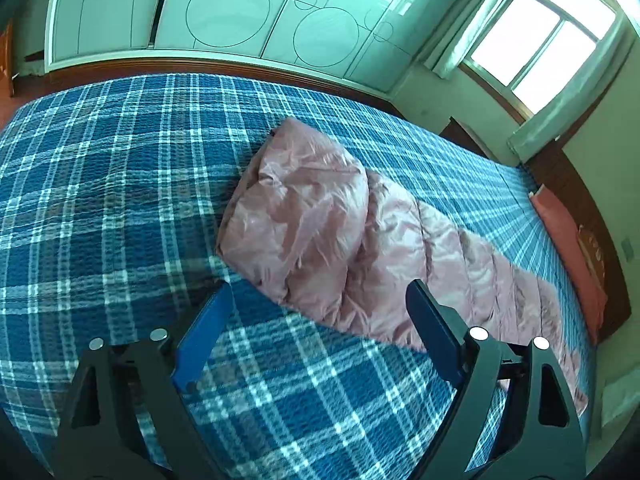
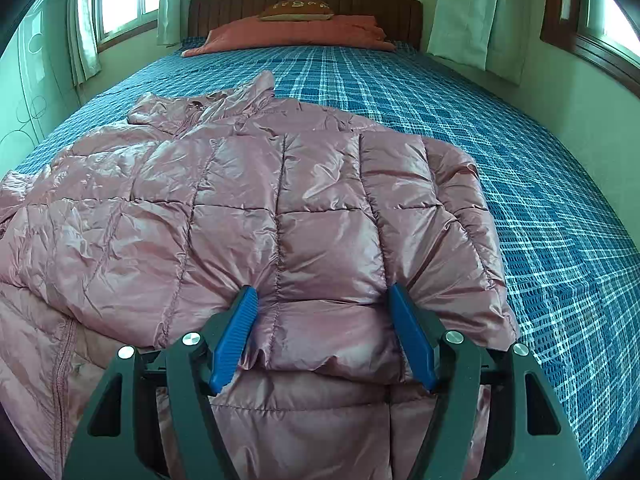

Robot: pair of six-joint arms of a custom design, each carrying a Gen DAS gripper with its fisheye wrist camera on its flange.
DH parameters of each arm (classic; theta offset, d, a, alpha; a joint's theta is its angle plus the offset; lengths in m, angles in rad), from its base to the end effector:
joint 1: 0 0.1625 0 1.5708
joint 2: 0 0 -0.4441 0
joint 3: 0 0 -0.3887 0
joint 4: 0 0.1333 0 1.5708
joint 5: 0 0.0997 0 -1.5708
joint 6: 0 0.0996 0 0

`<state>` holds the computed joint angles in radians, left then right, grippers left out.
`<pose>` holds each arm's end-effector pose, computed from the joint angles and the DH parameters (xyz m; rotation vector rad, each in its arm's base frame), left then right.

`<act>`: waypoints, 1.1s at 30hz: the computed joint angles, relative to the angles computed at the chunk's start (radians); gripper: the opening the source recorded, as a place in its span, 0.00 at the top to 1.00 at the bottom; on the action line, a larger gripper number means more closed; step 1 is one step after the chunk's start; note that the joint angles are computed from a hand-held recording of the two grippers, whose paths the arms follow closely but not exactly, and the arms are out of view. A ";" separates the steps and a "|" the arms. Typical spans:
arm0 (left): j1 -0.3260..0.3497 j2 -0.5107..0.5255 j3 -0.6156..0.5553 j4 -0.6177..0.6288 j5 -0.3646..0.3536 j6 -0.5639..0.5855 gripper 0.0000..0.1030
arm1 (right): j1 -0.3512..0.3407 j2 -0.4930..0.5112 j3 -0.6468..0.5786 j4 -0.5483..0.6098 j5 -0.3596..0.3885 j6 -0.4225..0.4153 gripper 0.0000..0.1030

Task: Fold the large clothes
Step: 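Grasp the other jacket sleeve with the left gripper, then lift the sleeve with the left gripper, fold it over the body, open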

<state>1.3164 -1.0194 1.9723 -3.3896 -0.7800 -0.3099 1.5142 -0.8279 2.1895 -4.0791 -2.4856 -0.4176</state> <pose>0.0526 -0.6086 0.2545 -0.5089 2.2938 -1.2923 0.0273 -0.4798 0.1752 -0.2454 -1.9182 0.9437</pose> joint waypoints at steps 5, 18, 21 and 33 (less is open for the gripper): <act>0.012 0.031 -0.056 -0.032 0.030 0.036 0.64 | 0.001 0.000 -0.001 -0.005 -0.002 -0.006 0.34; -0.173 0.161 -0.064 -0.253 0.072 0.419 0.91 | -0.002 -0.001 -0.002 -0.008 0.000 -0.011 0.34; -0.240 0.221 -0.073 -0.255 0.043 0.489 0.91 | -0.005 -0.007 0.001 -0.007 0.007 -0.009 0.34; -0.446 0.444 -0.123 -0.083 -0.040 0.505 0.92 | -0.004 -0.005 0.009 -0.022 0.019 0.008 0.34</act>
<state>0.8705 -0.5755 1.8494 -3.4730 -0.8202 0.1956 1.5101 -0.8326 2.1988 -4.1016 -2.4663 -0.4092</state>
